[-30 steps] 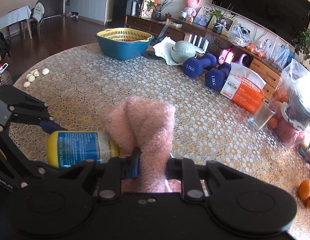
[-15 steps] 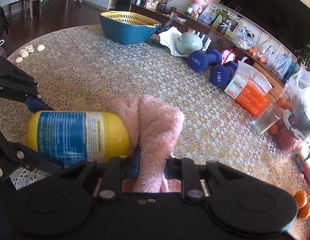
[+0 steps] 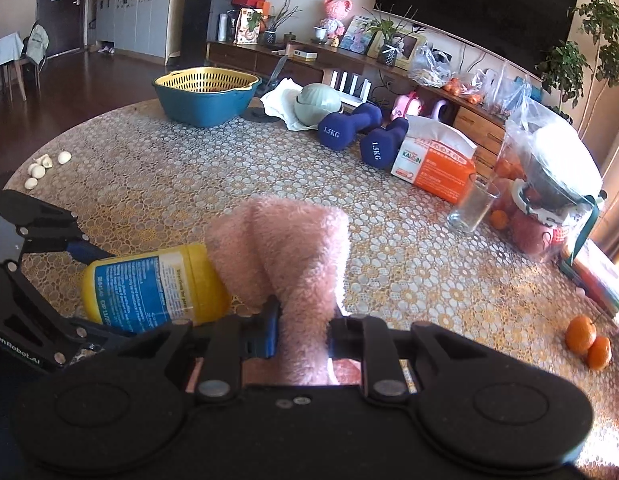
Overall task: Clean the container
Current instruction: 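Wipe the bottle's blue label repeatedly with the towel in the right tool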
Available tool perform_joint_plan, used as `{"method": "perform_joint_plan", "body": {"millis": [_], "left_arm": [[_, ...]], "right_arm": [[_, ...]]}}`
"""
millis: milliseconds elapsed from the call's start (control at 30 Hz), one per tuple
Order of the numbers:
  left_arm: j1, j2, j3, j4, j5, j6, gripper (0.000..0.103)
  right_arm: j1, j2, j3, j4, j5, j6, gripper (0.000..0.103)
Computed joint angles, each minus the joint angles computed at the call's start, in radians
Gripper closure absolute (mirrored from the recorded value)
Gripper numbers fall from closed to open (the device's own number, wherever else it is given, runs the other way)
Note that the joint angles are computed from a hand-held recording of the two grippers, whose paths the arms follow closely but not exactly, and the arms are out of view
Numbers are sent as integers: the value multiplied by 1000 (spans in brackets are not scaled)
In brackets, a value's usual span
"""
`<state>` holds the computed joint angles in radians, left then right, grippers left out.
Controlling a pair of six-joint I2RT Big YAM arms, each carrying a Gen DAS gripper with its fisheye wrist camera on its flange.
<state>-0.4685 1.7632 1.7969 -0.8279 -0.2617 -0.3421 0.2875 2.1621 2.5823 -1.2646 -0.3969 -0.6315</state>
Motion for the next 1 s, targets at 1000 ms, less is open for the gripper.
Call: {"method": "perform_joint_plan", "body": {"millis": [1000], "left_arm": [[-117, 48, 54, 29, -309, 309, 19]], "right_arm": [[-36, -205, -319, 122, -32, -3, 83]]}}
